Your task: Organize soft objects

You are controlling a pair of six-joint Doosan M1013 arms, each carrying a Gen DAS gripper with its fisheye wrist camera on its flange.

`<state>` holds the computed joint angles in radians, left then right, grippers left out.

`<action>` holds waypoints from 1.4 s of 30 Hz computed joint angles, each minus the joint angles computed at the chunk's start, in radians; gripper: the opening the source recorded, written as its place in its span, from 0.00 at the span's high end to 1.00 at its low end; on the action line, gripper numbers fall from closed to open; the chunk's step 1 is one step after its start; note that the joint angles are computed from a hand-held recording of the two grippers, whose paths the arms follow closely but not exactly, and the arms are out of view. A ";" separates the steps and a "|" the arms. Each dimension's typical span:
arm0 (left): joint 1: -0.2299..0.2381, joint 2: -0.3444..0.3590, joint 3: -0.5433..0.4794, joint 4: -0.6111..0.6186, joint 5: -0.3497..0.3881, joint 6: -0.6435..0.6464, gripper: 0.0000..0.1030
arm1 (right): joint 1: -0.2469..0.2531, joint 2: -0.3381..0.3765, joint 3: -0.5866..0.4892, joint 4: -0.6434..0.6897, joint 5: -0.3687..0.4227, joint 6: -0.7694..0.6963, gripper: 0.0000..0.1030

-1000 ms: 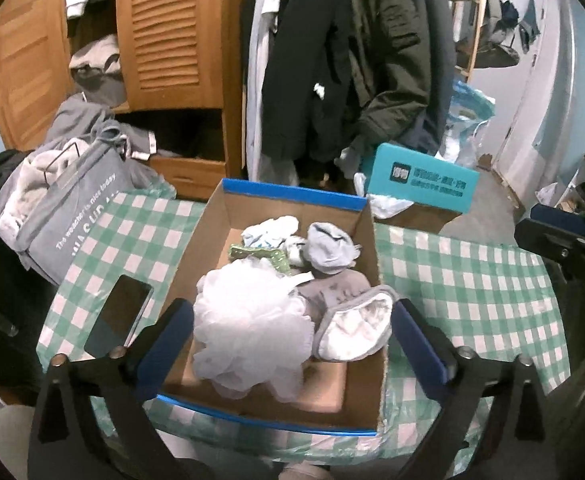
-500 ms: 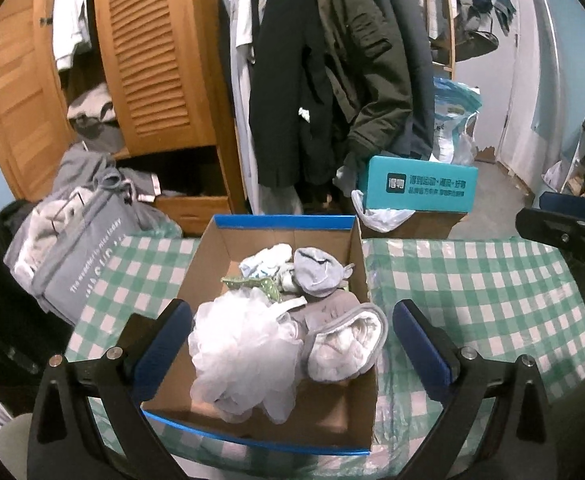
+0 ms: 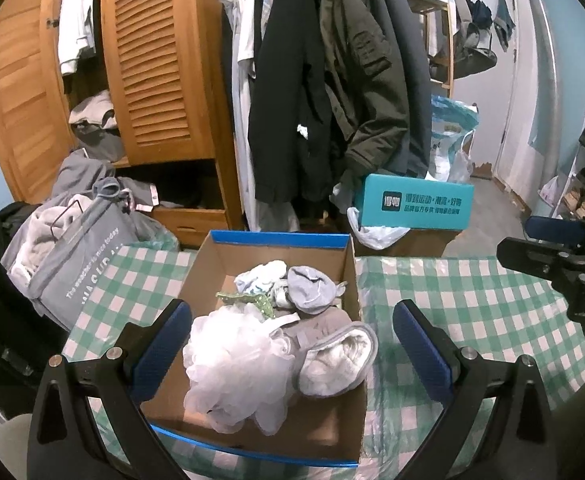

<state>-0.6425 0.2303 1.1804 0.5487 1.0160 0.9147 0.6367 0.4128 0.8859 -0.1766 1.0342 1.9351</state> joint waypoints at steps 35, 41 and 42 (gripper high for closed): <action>-0.002 -0.005 0.002 0.006 0.001 -0.006 0.01 | 0.003 0.005 -0.009 -0.004 0.004 0.002 0.33; -0.001 -0.005 0.001 0.003 0.001 -0.006 0.01 | 0.003 0.005 -0.009 -0.004 0.004 0.001 0.33; -0.002 -0.005 0.001 0.001 0.002 -0.005 0.01 | 0.002 0.005 -0.009 -0.002 0.004 0.000 0.33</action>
<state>-0.6441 0.2250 1.1813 0.5495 1.0180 0.9094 0.6390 0.4178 0.8771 -0.1791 1.0377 1.9347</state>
